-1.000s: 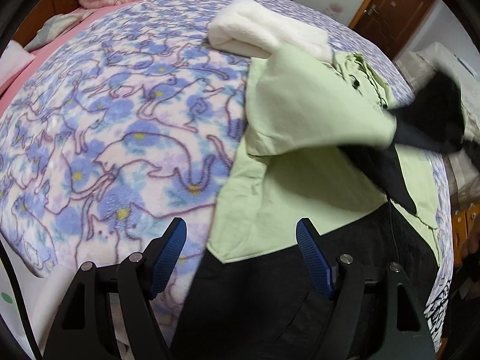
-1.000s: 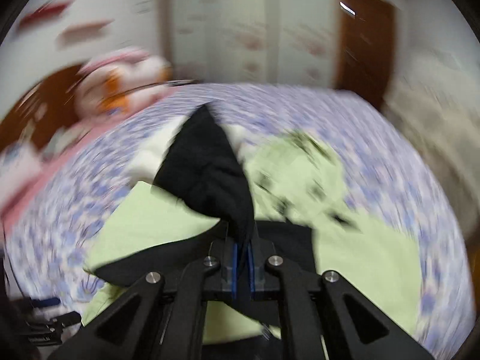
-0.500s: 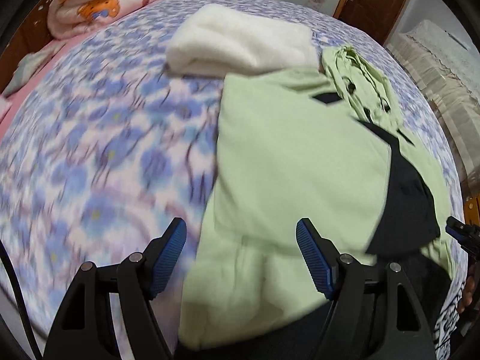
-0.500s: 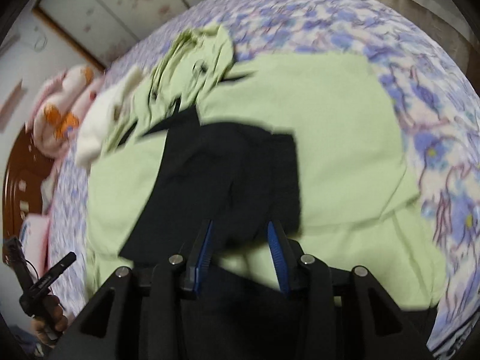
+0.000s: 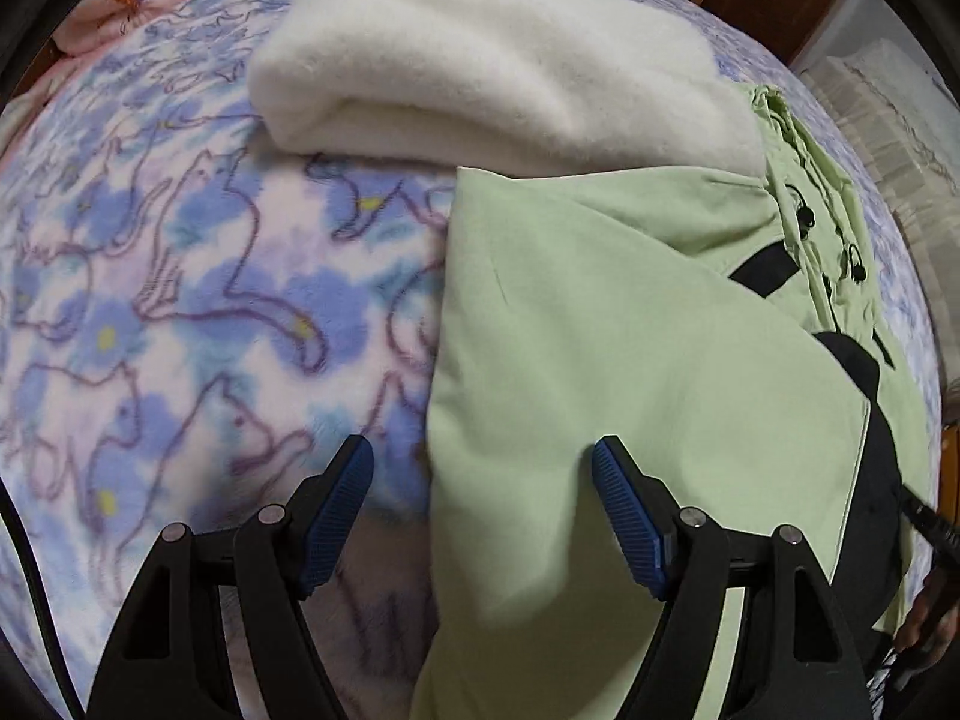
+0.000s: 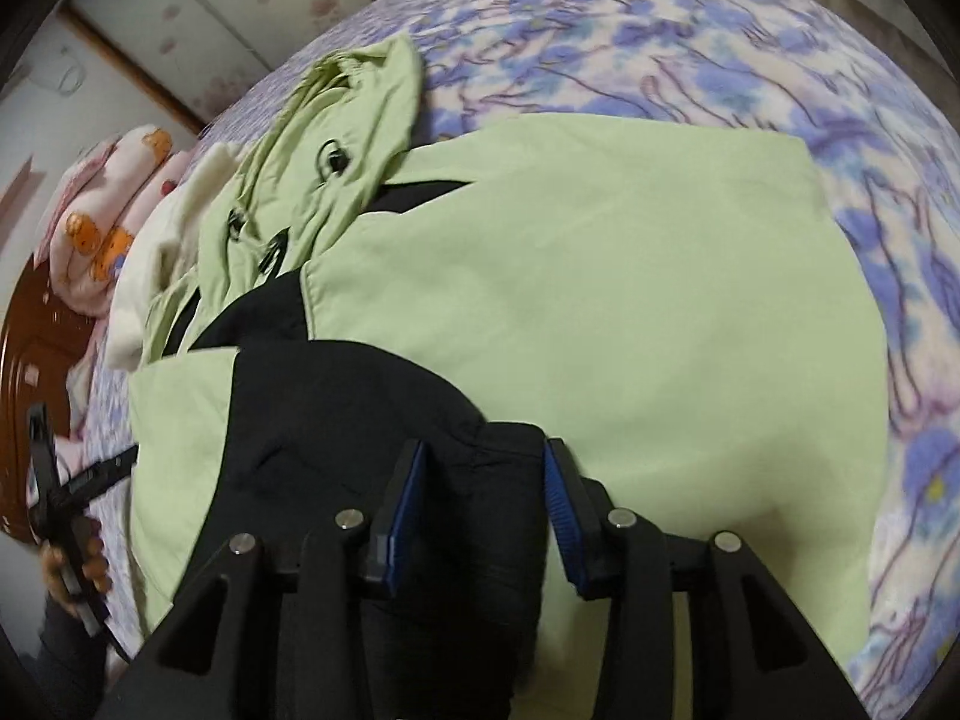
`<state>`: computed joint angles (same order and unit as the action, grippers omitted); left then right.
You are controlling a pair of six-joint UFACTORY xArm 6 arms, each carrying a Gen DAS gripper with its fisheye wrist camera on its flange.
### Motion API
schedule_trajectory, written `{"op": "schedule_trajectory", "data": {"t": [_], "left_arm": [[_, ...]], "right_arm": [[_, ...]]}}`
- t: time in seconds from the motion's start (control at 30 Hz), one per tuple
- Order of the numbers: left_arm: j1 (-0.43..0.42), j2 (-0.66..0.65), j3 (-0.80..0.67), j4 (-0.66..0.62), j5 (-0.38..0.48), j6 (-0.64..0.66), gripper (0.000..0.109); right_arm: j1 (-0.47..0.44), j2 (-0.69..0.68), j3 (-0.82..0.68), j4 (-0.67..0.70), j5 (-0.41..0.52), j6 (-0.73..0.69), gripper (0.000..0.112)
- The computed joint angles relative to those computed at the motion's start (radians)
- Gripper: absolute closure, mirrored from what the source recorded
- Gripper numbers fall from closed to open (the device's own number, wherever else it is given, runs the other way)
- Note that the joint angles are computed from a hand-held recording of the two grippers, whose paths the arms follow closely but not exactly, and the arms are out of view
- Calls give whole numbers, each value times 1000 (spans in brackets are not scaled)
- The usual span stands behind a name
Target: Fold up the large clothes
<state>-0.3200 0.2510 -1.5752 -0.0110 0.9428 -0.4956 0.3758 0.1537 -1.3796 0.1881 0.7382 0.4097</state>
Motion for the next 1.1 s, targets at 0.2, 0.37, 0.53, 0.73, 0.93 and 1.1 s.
{"op": "schedule_trajectory", "data": {"t": [0.2,0.37,0.53,0.73,0.93,1.1], "left_arm": [[-18,-28,35,116,-83,-84,103],[-35,-67,80,311,-155,-240,106],[-45,-5,17,346,-72,-263,106],[-76,-58,38,373,-74,-275,90],[-178,-118,69,281,-153,-182,68],[-253,-122,84,226,-170,-245,51]], "right_arm": [[27,1,-14,-170,-43,43,88],[29,37,-78,-370,-142,186,88],[41,195,-269,-363,98,131,81],[65,53,-134,-489,1,337,79],[163,27,-122,-417,-46,287,70],[260,98,-193,-312,-34,198,70]]}}
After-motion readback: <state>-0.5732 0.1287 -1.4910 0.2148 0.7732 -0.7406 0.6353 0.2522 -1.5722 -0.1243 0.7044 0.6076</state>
